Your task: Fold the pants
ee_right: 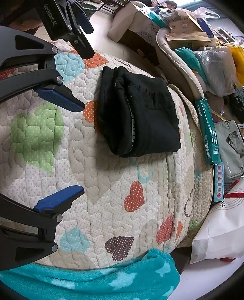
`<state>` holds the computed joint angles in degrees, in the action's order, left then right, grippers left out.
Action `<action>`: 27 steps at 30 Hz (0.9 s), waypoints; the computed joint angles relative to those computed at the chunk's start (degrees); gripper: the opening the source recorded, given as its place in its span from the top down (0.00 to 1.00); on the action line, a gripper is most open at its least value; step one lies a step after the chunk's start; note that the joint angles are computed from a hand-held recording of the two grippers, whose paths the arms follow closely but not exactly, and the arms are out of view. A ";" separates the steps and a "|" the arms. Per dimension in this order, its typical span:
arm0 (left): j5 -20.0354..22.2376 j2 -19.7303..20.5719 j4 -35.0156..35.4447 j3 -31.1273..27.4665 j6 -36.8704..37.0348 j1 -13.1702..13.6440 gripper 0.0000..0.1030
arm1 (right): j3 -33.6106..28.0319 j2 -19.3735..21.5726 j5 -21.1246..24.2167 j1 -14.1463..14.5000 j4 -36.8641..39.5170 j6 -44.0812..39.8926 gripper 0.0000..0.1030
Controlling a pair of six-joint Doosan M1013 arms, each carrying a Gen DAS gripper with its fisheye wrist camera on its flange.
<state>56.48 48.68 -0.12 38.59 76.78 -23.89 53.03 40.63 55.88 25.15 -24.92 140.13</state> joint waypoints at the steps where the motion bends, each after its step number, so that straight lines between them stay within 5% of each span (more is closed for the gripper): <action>1: 0.11 0.07 -0.04 -0.12 0.05 0.02 0.00 | -0.14 0.10 0.35 -0.03 0.08 0.01 0.17; 13: 0.48 0.12 -0.12 -0.18 0.02 0.01 0.00 | -3.73 2.17 7.79 0.72 -4.70 -0.88 0.17; 27: 0.65 0.19 -0.17 -0.15 0.38 0.00 0.00 | -5.29 3.11 10.24 1.06 -6.51 -1.86 0.16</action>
<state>57.13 48.87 -0.29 38.44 77.16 -23.89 47.74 43.74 66.12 26.21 -31.43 138.27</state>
